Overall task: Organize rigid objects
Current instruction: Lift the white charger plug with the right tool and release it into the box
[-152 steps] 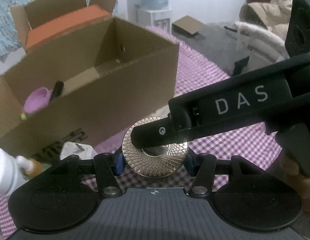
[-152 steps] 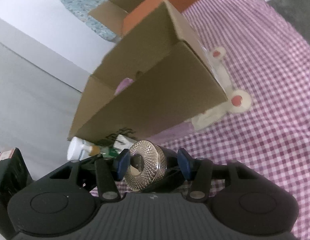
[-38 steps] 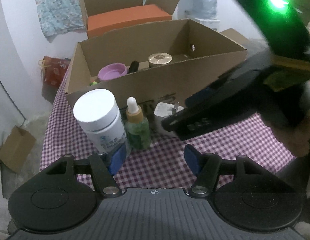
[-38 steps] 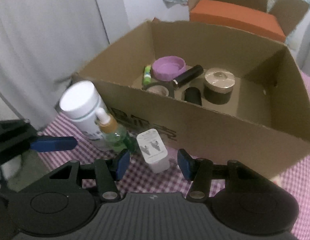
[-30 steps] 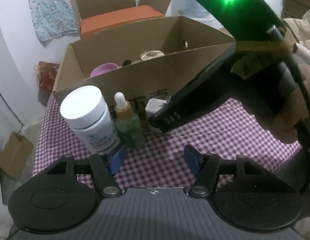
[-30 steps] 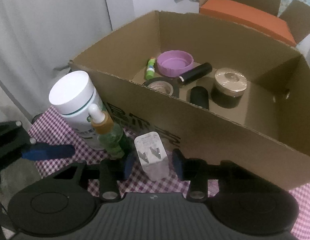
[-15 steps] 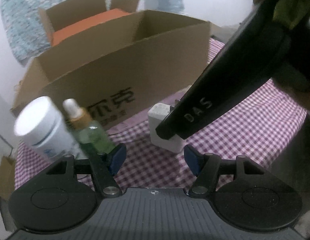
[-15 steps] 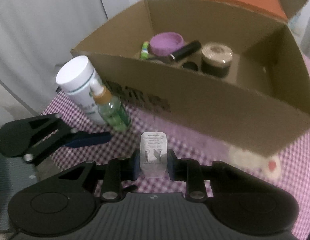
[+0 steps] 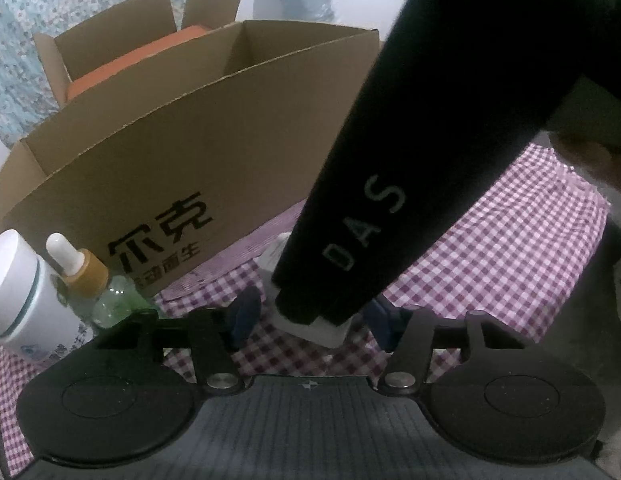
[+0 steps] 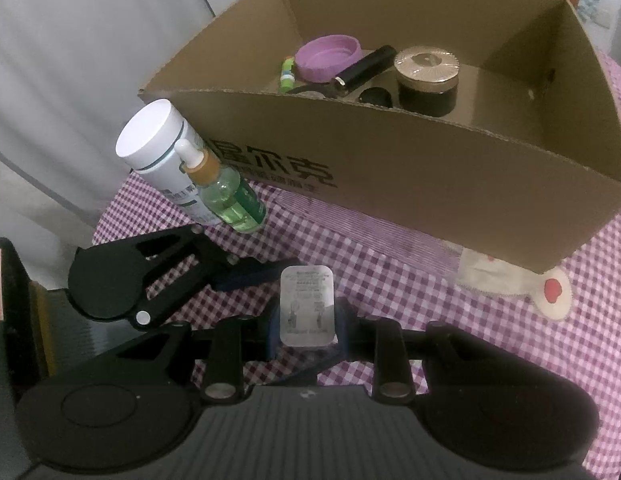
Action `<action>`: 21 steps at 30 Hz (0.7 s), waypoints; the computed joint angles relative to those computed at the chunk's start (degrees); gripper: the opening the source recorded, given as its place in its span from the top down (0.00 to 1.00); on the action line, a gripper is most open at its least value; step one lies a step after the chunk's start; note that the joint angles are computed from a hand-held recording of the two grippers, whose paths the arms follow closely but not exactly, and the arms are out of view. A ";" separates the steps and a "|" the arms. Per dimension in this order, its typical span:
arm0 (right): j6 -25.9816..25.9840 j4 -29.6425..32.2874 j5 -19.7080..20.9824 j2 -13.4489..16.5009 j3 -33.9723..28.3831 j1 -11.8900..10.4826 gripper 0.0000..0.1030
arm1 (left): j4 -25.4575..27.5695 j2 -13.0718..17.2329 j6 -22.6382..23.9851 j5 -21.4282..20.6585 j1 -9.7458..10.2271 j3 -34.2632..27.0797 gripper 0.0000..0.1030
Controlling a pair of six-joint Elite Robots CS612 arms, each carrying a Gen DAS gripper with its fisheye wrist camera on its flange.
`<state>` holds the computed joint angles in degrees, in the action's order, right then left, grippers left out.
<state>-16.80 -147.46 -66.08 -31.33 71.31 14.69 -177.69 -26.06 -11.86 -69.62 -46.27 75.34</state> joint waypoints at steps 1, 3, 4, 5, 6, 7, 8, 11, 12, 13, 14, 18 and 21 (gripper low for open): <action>-0.02 0.18 0.11 0.06 -0.10 0.02 0.70 | -0.08 0.03 -0.15 -0.17 0.04 -0.04 0.46; 0.16 0.56 0.50 0.28 -0.45 0.01 0.69 | -0.19 0.06 -0.54 -0.51 0.12 -0.06 0.48; 0.42 0.68 0.67 0.41 -0.62 0.00 0.69 | -0.17 0.08 -0.67 -0.64 0.16 -0.12 0.49; 0.63 0.80 0.75 0.52 -0.79 0.01 0.69 | -0.13 0.12 -0.74 -0.69 0.15 -0.21 0.50; 0.90 0.96 0.81 0.63 -0.98 0.02 0.69 | -0.02 0.19 -0.78 -0.45 0.06 -0.35 0.51; 1.22 1.06 0.87 0.79 -1.16 0.02 0.69 | -0.01 0.21 -0.80 -0.24 0.02 -0.38 0.53; 1.54 1.25 0.96 0.93 -1.36 0.03 0.69 | 0.00 0.26 -0.82 -0.06 0.03 -0.44 0.55; 2.53 1.12 1.18 1.22 -1.59 0.02 0.69 | 0.37 0.53 -0.76 -0.30 0.37 -1.07 0.55; 2.92 0.98 1.35 1.31 -1.59 0.01 0.70 | 0.46 0.51 -0.61 -0.10 0.32 -1.08 0.55; 3.43 0.28 1.37 1.30 -1.38 0.02 0.70 | 0.47 0.42 -0.42 -0.02 0.24 -0.95 0.55; 3.72 -0.38 1.22 1.19 -1.08 0.03 0.71 | 0.46 0.32 -0.29 0.03 0.12 -0.86 0.55; 3.86 -2.79 0.68 0.08 0.84 0.03 0.72 | -0.44 -0.44 0.23 1.06 -0.59 -0.20 0.55; 3.75 -5.29 0.48 -1.33 2.78 -0.02 0.71 | -1.47 -1.32 0.65 2.59 -1.08 0.46 0.55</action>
